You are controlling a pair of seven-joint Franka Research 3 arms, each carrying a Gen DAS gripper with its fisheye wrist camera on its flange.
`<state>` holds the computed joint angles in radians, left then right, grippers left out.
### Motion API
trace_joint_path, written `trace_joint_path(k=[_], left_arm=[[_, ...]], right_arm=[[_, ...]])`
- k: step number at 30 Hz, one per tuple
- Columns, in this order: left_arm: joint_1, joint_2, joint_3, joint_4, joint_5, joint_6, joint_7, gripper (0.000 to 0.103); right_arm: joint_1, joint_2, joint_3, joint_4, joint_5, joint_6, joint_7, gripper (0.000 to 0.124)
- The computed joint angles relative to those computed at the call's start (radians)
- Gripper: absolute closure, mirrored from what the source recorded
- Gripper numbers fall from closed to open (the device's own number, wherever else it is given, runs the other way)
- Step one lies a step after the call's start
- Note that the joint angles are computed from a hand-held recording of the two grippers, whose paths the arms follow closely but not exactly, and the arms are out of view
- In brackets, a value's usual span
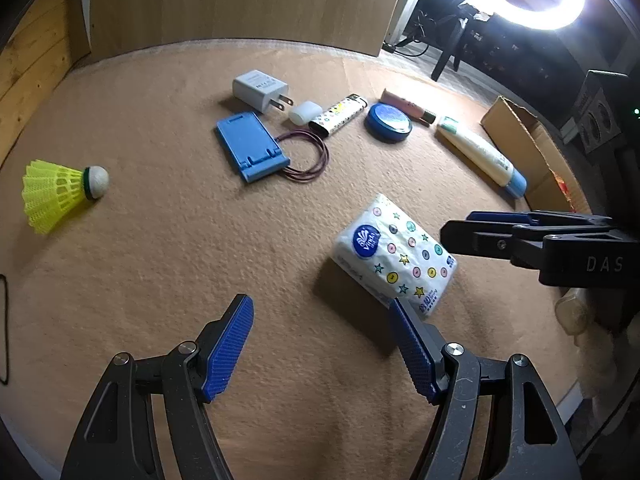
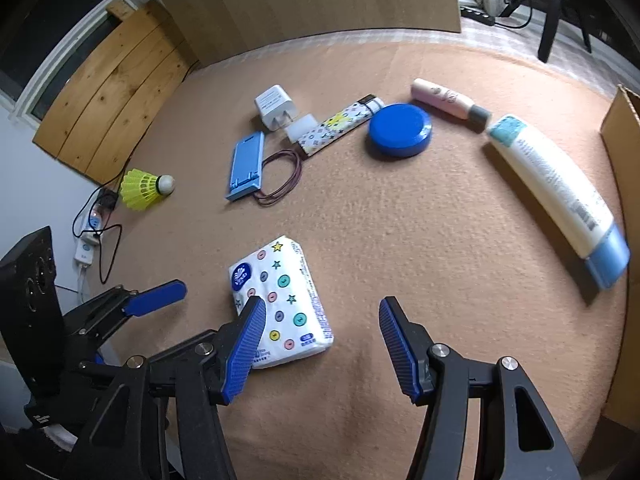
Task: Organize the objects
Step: 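Move the right tool to the star-print tissue pack and close on it, then lift the tissue pack with the right tool and drop it into the box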
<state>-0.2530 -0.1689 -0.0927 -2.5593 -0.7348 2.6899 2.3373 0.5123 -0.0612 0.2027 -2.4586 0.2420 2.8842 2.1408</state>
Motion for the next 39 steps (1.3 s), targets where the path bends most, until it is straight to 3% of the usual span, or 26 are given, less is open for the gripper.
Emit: trace_joint_path(k=[11, 15, 19, 25, 39], left_arm=[[0.005, 0.031, -0.014, 0.034, -0.071, -0.091, 0.049, 0.03], [0.017, 0.051, -0.023, 0.051, -0.096, -0.113, 0.06, 0.03], [0.029, 0.065, -0.032, 0.067, -0.117, -0.139, 0.076, 0.031], [0.039, 0.078, -0.046, 0.091, -0.132, -0.186, 0.098, 0.042], [0.021, 0.075, -0.08, 0.102, -0.109, -0.169, 0.048, 0.045]], right_arm=[[0.027, 0.04, -0.007, 0.028, 0.228, 0.015, -0.193, 0.069], [0.033, 0.055, -0.006, 0.04, 0.369, 0.018, -0.302, 0.07], [0.032, 0.078, 0.001, 0.06, 0.449, 0.011, -0.374, 0.078], [0.026, 0.11, 0.016, 0.095, 0.559, -0.012, -0.49, 0.085], [0.033, 0.038, 0.006, 0.03, 0.603, -0.006, -0.504, 0.088]])
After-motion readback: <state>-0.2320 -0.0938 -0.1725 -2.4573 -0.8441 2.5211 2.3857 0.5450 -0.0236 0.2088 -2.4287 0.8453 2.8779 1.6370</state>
